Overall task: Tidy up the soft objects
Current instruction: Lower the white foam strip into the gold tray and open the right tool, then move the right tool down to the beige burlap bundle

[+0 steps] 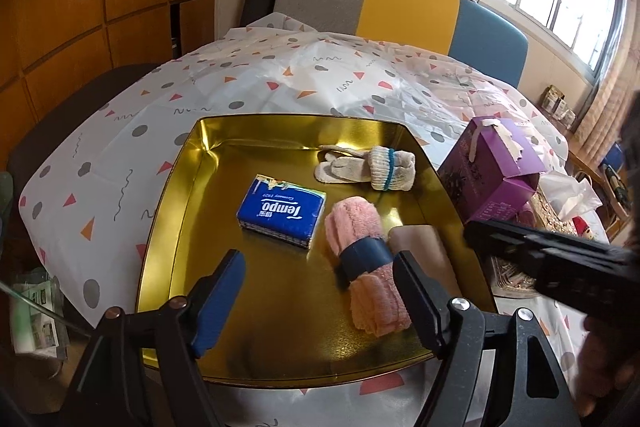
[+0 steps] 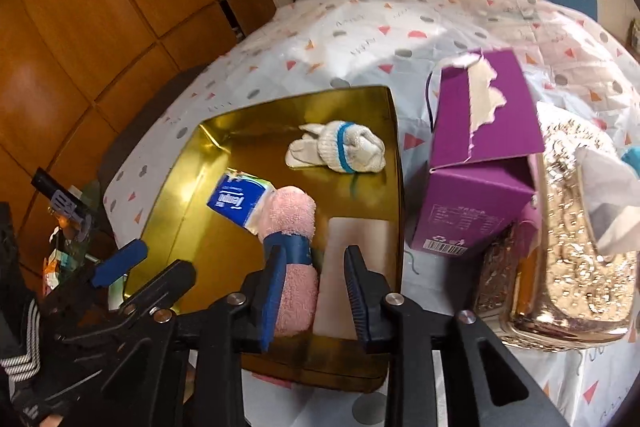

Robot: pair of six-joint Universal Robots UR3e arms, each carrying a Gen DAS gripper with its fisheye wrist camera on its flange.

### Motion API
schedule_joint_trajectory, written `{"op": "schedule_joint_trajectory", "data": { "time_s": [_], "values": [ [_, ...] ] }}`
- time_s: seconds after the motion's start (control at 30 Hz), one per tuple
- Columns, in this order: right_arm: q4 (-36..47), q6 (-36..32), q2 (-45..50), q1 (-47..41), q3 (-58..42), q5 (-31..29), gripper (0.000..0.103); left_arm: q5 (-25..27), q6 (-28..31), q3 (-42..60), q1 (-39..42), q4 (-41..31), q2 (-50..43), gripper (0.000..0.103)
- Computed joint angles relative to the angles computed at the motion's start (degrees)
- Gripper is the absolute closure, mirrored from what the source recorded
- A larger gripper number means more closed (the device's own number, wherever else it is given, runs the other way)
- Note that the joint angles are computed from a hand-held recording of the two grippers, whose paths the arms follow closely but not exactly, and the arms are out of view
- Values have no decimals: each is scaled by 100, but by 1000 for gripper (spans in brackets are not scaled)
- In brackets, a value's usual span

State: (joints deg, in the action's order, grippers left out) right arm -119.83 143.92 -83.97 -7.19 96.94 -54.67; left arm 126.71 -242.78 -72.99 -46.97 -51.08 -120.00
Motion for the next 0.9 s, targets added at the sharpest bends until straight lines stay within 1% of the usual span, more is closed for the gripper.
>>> {"op": "schedule_joint_trajectory", "data": {
  "time_s": [0.07,0.17,0.27,0.33,0.43,0.5,0.57,0.67,0.8,0.9],
  "values": [
    [70,-235,-242,-208,130,179,74,-47,26,100,-1,-39,-57,25],
    [562,-880,-722,-773,285,633,74,-95,62,297,-7,-171,-156,25],
    [1389,-1672,-1091,-1588,257,1067,74,-94,110,454,-26,-227,-237,24],
    [1828,-2004,-1172,-2157,154,1239,74,-62,144,626,-57,-295,-332,23],
    [2299,-2165,-927,-2983,-205,1347,74,-57,223,908,-98,-389,-490,22],
    [1956,-1824,-599,-3361,-350,1241,74,-81,278,1096,-119,-434,-598,21],
    [1630,-1282,15,-3556,-723,1007,74,-129,342,1302,-133,-474,-726,20],
    [1280,-632,907,-3542,-1311,554,74,-207,443,1592,-155,-558,-898,20],
    [1358,-78,1970,-3302,-2163,147,72,-286,547,1892,-180,-660,-1081,19],
    [1630,62,2457,-3145,-2709,36,70,-330,581,1974,-184,-644,-1146,19]
  ]
}}
